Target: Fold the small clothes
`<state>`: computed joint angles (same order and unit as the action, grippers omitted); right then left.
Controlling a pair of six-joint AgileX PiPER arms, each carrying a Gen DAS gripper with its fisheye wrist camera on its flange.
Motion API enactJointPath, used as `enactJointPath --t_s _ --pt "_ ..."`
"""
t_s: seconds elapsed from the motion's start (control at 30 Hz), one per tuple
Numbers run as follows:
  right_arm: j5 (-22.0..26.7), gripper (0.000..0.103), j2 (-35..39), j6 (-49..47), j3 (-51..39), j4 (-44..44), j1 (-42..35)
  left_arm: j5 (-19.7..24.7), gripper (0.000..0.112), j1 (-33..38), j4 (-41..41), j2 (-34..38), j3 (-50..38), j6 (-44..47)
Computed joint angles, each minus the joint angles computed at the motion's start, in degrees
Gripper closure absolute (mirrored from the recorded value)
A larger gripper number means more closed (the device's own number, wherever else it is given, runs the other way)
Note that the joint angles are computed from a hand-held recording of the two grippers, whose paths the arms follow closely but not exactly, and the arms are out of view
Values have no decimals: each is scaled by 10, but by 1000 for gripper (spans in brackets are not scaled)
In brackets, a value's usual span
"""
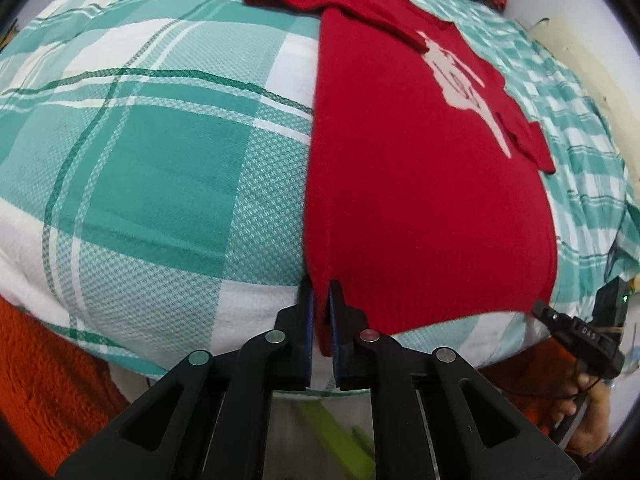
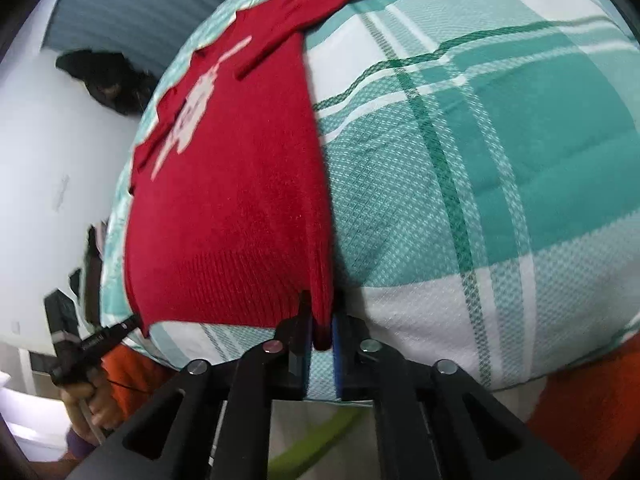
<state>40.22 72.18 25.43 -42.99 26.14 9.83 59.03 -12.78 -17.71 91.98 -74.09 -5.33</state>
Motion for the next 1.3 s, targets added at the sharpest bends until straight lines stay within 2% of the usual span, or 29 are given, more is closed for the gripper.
enactJointPath --t_s 0.03,0.07,0.1,0.13,0.17,0.2,0.27,0.33,0.43,0.53,0.6,0.73,0.8,0.93,1.07,1.1,1.17,1.2,1.23,1.3 --pt "1 84 -6 14 0 -11 5 7 98 5 -6 -3 1 5" --pt "9 81 -11 44 -6 -41 16 14 89 13 -10 -10 7 12" --pt "19 71 -13 81 -15 -77 32 24 73 17 -6 -16 10 10" --pt "32 58 -15 121 -23 -113 51 36 62 14 12 -24 12 -5" --pt "52 50 -14 172 -34 -156 74 49 36 4 53 -32 15 -36" --pt "72 38 -9 214 -46 -191 93 59 26 -9 102 -39 19 -72" --pt "123 37 -14 299 -60 -258 124 69 27 -20 160 -57 33 -105" --pt "148 37 -25 351 -63 -293 139 63 28 0 161 -83 46 -108" --pt "185 37 -55 452 -66 -376 176 22 27 29 169 -133 64 -132" --pt "235 37 -55 532 -92 -461 230 -10 27 16 241 -163 79 -192" --pt "248 37 -36 495 -128 -483 235 -20 27 9 278 -172 89 -226" --pt "212 37 41 269 -221 -461 200 -41 27 21 291 -176 100 -244" --pt "192 37 107 155 -293 -462 181 -43 27 26 293 -170 102 -247" --pt "190 37 261 -44 -450 -446 135 -33 27 45 272 -146 84 -248" --pt "225 40 430 -167 -608 -495 138 -28 27 62 260 -131 79 -255" --pt "230 43 454 -180 -628 -508 139 -25 27 65 257 -126 78 -257" --pt "228 63 491 -211 -659 -508 129 -19 27 67 255 -118 74 -259" --pt "234 91 497 -221 -675 -490 117 -17 27 66 257 -115 73 -261" --pt "236 94 495 -216 -678 -487 111 -17 27 65 259 -113 72 -263" --pt "189 94 433 -167 -629 -457 66 -15 27 57 265 -109 68 -268"
